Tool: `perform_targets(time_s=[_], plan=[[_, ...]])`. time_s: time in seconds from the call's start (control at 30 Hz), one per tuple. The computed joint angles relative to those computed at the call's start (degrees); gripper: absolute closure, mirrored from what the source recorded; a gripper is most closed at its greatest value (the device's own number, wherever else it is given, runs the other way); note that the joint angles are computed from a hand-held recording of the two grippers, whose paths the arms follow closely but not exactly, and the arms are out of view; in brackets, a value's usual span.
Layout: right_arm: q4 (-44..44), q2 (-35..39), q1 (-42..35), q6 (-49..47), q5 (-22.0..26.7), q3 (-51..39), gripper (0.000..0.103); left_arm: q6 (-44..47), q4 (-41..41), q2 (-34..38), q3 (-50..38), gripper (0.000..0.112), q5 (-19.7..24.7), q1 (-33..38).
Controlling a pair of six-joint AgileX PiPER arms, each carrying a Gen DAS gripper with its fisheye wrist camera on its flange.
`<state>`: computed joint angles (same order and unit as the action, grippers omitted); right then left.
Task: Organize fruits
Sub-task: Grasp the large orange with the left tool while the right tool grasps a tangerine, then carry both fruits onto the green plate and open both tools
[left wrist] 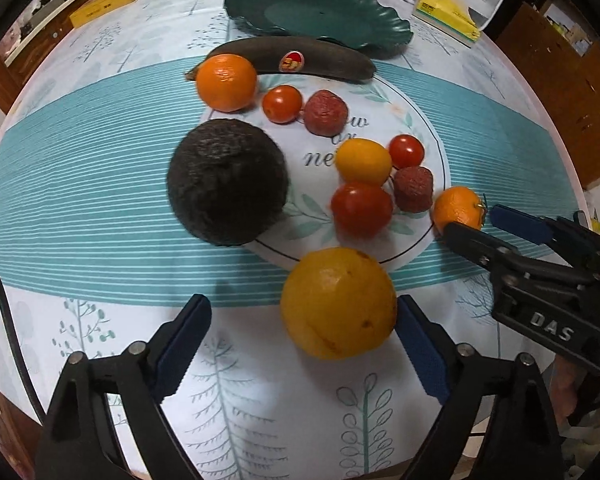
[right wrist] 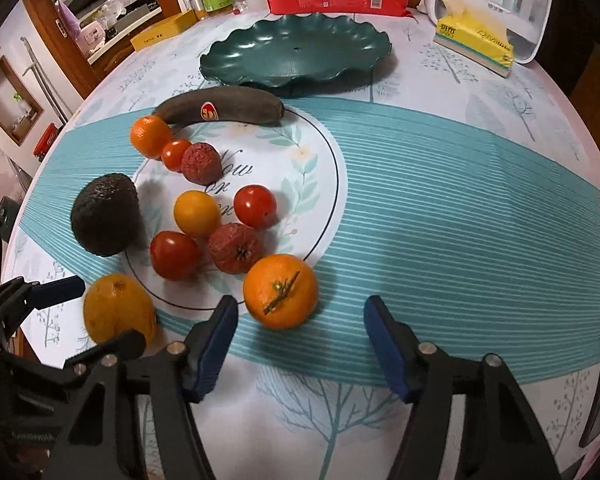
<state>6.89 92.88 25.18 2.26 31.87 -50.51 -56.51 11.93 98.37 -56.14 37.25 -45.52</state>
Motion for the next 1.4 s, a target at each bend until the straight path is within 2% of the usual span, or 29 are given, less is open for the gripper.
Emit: perform_targets(time_s=[0.1,0.17,0.23,0.47,0.57,0.67,0.87,1.07,1.2,1.4], plan=[[2.3,1.4,-0.3,-2.4,-0.3,-0.4,0.048,1.1,-0.6,0.8,-0.8,0.033,-0.2,-0.1],[3.9,1.8,-0.6,-4.1,-0.2,-0.5,0.053,3.1,-2.2,1.2,-1.0,0.044,-1.1,0.4],[5.5,1.9,-0.6,-5.9,-0.5,-0.3,0.061,4.9,-3.7,2.0,-1.4,0.059,-1.9,0.7],[7.2,1.3,-0.8,-7.6,-1.1,0.4,0.065,5.5,-5.0,1.1,-0.3,0.062,-3.0,1.2],[8.4,0.5,-1.4,-8.4,0.1,0.2,0.066,6.0,-5.2,1.0,-1.3,0.062,-1.2,1.7],[9.2,-1.8,-2.1,-9.2,2.4,-0.7,0.066,4.8,-3.0,-1.4,-3.0,0.062,2.7,0.7],[12.2,-6.8,-4.9,-12.3,9.3,-6.8,0.066,2.6,3.8,-7.1,-11.1,0.062,14.1,-0.2],[11.0,-6.2,-6.8,-13.3,13.8,-19.0,0.066,8.2,6.8,-6.0,-26.7,0.062,24.2,5.2],[9.7,-1.7,-7.9,-13.0,15.8,-29.1,0.066,13.7,7.7,-0.7,-39.8,0.062,28.4,9.8],[4.4,12.9,-8.1,-8.5,20.1,-48.7,0.066,22.8,5.6,12.7,-60.0,0.062,32.2,17.1]])
